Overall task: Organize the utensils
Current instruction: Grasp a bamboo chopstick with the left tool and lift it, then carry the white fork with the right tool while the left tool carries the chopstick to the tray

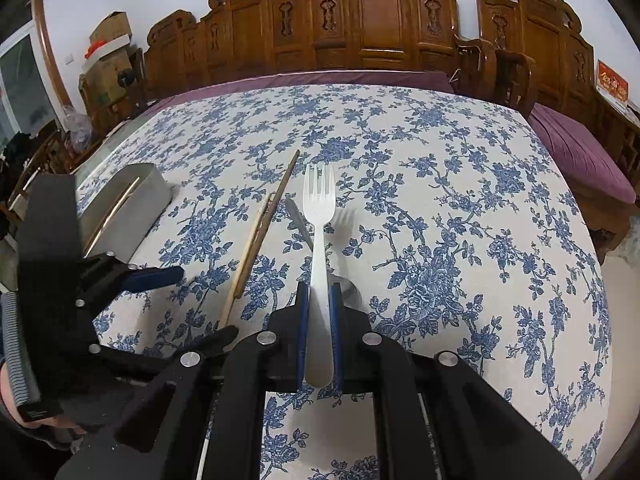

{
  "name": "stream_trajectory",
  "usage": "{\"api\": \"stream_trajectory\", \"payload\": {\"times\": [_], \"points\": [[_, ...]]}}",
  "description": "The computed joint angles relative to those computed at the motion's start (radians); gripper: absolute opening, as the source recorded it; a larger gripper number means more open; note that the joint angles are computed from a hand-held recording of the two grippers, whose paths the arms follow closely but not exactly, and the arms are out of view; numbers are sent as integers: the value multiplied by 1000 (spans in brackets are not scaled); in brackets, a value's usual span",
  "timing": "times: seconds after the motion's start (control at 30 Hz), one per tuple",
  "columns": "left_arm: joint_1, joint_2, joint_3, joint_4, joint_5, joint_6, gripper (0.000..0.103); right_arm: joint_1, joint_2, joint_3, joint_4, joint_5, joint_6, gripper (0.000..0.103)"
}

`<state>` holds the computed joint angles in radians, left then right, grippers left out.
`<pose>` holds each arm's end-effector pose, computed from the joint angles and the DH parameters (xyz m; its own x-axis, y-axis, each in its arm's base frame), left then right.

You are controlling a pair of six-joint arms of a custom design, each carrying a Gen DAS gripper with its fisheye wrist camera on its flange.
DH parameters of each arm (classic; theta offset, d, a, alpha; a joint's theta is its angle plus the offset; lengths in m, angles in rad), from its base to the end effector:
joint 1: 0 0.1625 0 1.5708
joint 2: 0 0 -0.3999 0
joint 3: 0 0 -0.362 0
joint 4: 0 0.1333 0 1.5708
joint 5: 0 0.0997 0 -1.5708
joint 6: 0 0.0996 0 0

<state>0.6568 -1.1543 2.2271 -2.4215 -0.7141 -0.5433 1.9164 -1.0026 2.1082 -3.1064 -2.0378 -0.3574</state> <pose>-0.2034 -0.4201 0.1246 -0.6288 0.2231 -0.7449 0.5227 0.8305 -0.1925 0.2544 -0.4454 0.1368 -0.7389 -0.4171 0.5292 -0.6046 0.7571 -0.2474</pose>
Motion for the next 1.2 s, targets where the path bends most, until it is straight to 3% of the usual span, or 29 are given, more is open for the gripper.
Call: {"api": "stream_trajectory", "payload": {"times": [0.13, 0.33, 0.4, 0.47, 1.2], "points": [[15, -17, 6, -15, -23, -9, 59, 2, 1, -1, 2, -2, 1, 12], [23, -62, 16, 20, -45, -39, 31, 10, 6, -3, 1, 0, 1, 12], [24, -74, 17, 42, -44, -55, 14, 15, 9, -4, 1, -1, 2, 12], [25, -81, 14, 70, -41, -72, 5, 17, 9, -3, 0, 0, 3, 12], [-40, -334, 63, 288, 31, -189, 4, 46, 40, -1, -1, 14, 40, 12]]}}
